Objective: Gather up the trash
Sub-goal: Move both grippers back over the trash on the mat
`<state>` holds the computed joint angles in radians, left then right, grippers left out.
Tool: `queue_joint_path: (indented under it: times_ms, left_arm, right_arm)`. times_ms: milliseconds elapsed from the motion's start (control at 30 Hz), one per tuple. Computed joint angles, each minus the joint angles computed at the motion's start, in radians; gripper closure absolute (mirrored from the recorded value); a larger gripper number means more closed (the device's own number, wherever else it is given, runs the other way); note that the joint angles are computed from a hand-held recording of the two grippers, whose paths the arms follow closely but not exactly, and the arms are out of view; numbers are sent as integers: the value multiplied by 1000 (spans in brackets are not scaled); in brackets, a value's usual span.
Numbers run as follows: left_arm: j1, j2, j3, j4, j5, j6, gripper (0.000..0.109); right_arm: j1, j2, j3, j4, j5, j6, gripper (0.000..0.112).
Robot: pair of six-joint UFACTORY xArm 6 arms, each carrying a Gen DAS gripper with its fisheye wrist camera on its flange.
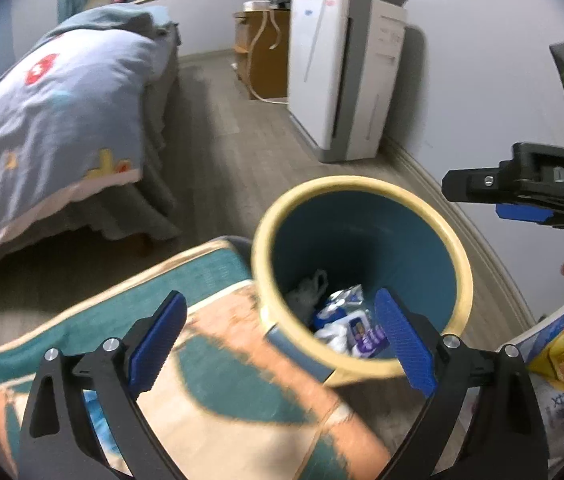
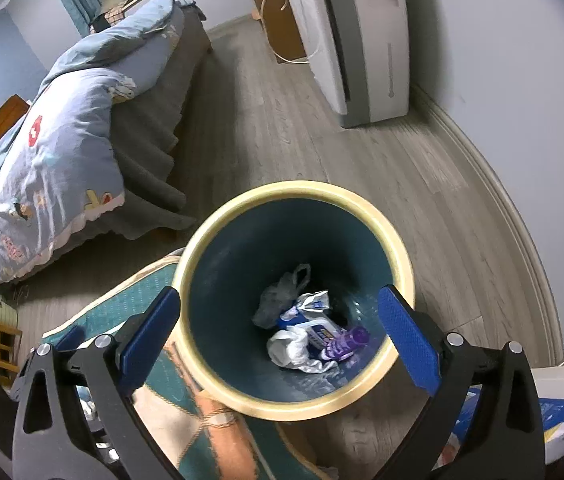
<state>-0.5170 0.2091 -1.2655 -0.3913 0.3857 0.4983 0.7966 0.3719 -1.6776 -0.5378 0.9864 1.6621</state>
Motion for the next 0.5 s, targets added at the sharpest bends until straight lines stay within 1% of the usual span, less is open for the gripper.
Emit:
queue_joint_path:
  times_ms: [67,200,333,400,500]
  left_arm:
    - [25,-44,19,28,33,-24,14]
    - [89,-155,68,64,89,-28,14]
    - [161,-250,103,117,122,-32,13]
    - [206,-295,129,89,125,-9,12]
    - [255,-333,176,75,90,-2,12]
  right_arm:
    - [9,16,-33,-8,7,-12,15]
    - [27,67,-126,-13,37,-37,15]
    - [46,143,-253,-6,79,-94,15]
    - [55,195,-336,-2,111,-125,15]
    - [69,284,-475,16,147,-164,15]
